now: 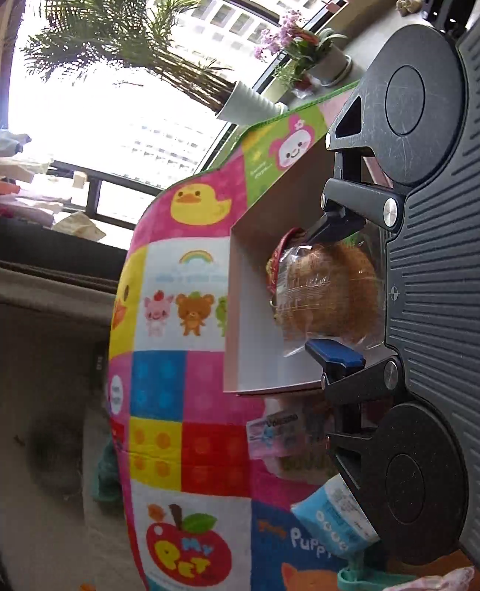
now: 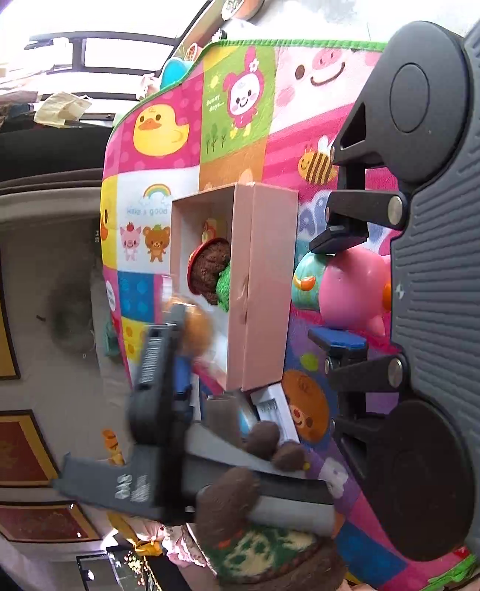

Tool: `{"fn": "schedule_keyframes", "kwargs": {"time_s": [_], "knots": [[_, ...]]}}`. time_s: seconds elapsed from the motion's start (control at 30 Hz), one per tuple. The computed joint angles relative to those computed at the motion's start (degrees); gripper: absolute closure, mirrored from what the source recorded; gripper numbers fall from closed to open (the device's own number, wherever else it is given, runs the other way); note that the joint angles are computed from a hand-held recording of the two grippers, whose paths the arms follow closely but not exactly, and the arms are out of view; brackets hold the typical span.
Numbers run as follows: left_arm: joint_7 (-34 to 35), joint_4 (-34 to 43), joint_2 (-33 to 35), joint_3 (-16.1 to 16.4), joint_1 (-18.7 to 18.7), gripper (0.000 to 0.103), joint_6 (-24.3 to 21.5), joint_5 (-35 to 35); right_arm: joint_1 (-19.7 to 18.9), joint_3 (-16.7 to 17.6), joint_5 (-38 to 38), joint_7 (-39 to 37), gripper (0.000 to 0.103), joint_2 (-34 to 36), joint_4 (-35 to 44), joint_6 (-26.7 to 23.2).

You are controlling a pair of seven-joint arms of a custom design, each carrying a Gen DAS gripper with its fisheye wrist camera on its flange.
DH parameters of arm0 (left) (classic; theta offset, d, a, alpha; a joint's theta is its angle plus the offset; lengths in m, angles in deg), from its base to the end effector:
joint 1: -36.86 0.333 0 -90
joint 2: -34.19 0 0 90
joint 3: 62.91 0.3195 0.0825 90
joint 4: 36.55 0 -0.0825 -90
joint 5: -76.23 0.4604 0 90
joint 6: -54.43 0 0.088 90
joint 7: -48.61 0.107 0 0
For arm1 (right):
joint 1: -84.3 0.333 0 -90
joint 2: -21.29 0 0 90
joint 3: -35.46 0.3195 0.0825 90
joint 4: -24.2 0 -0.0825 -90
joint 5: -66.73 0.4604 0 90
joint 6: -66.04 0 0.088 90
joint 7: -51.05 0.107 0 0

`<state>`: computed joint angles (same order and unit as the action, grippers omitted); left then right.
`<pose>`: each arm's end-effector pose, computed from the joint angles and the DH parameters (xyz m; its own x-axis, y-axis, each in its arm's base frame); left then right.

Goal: Organize objects
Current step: 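Lower the bread roll into the pink box and open the left tool, then place the pink bird toy into the pink box with the right tool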

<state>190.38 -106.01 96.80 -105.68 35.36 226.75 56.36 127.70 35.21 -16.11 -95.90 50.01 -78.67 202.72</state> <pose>0.7800 -0.3901 0.2513 -0.7199 -0.6604 0.2134 -0.4813 0.2536 -0.8391 0.5371 0.4909 0.2370 -0.2447 -0.9664 -0.0787 -0.5142 0.1982 -0.8344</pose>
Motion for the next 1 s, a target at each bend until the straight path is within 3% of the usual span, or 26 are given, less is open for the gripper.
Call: {"fn": "schedule_keyframes", "kwargs": {"time_s": [0.07,0.17,0.2,0.3,0.33,0.4,0.47,0.6,0.67,0.7,0.83,0.9,1.0], "knots": [[-2.2,-1.3,-1.7,3.5,-1.8,0.045,2.9,1.8,0.0,-0.1,0.4,-0.2,0.06,-0.1,-0.2,-0.8],[-1.8,-3.3,-2.2,1.3,0.8,0.047,3.7,3.0,-0.3,-0.2,0.5,-0.2,0.06,0.1,0.2,-0.8],[-1.2,-5.0,-2.2,-1.5,3.3,0.048,4.2,2.9,-0.4,-0.3,0.6,-0.4,0.06,0.4,0.6,-0.7],[3.7,-11.9,0.6,-14.3,14.5,0.048,8.2,4.6,-0.4,-0.7,-0.3,-0.3,0.06,0.6,1.3,-0.4],[4.2,-14.1,1.1,-16.9,17.4,0.048,8.9,5.4,-0.2,-0.9,-0.6,-0.4,0.06,0.5,1.5,-0.9],[3.6,-17.6,0.4,-19.0,21.4,0.048,9.6,6.6,0.1,-1.4,-1.7,-0.8,0.06,-0.1,1.7,-2.9],[2.1,-20.4,-1.3,-18.8,23.9,0.048,9.8,7.6,-0.1,-2.0,-3.5,-1.0,0.06,-0.6,2.3,-5.0],[-1.5,-25.6,-6.2,-15.4,26.7,0.049,8.4,9.7,-2.4,-3.1,-8.1,-0.2,0.06,0.1,5.6,-5.7],[-4.4,-27.5,-9.1,-12.2,26.6,0.049,7.4,10.2,-4.9,-2.8,-5.4,-3.9,0.047,1.8,8.7,-3.0],[-6.0,-28.1,-10.3,-10.9,26.6,0.049,6.4,10.3,-5.5,-2.7,-3.0,-5.4,0.046,2.9,10.2,-2.8],[-10.5,-27.8,-12.3,-7.0,25.9,0.05,0.3,7.7,-4.3,-3.6,-0.4,-7.2,0.034,4.9,12.0,-0.3],[-9.9,-27.0,-11.8,-6.7,25.6,0.05,-0.5,5.9,-2.7,-3.7,0.4,-9.6,0.032,6.1,12.9,-0.8],[-5.7,-26.1,-9.8,-9.0,25.8,0.05,1.2,5.1,-0.7,-3.6,2.4,-12.5,0.029,7.9,13.9,-0.9]]}}
